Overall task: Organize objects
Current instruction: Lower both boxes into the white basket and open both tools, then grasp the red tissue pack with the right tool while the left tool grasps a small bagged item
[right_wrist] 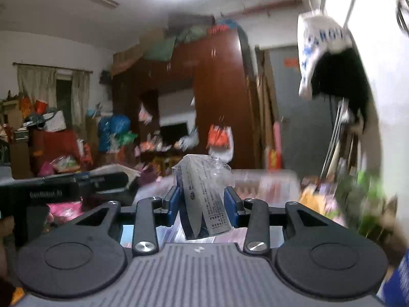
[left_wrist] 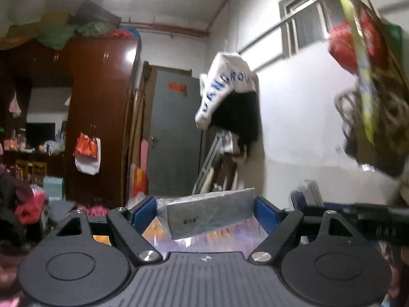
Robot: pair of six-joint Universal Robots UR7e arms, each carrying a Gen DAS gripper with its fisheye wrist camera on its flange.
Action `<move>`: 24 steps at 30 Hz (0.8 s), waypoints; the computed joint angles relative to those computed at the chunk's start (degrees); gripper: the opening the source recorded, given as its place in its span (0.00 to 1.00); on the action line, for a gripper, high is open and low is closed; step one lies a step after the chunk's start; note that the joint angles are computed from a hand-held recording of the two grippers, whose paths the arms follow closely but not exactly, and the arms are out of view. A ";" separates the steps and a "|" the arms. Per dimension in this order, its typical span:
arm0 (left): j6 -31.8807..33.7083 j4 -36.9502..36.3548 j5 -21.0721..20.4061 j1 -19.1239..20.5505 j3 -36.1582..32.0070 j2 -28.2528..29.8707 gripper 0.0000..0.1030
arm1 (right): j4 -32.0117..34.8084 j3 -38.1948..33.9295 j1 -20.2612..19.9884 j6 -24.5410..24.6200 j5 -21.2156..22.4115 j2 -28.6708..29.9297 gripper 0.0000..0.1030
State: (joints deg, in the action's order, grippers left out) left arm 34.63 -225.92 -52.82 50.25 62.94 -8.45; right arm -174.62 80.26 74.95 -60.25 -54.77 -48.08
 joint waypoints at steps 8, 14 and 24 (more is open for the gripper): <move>-3.99 23.69 6.33 2.64 -26.08 8.17 0.88 | 6.41 -18.19 5.95 -0.06 -12.67 9.95 0.63; -5.45 18.56 7.57 3.01 -12.19 2.53 0.87 | 3.67 -11.37 2.38 -0.49 -8.86 6.39 1.00; -19.72 11.41 9.67 3.51 11.44 -3.68 0.95 | 10.10 -4.21 -2.11 -3.70 -14.59 2.98 1.00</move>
State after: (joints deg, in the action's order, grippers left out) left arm 14.91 -214.51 -43.15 53.77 74.38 -12.13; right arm -164.53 76.06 72.84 -63.95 -69.36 -45.10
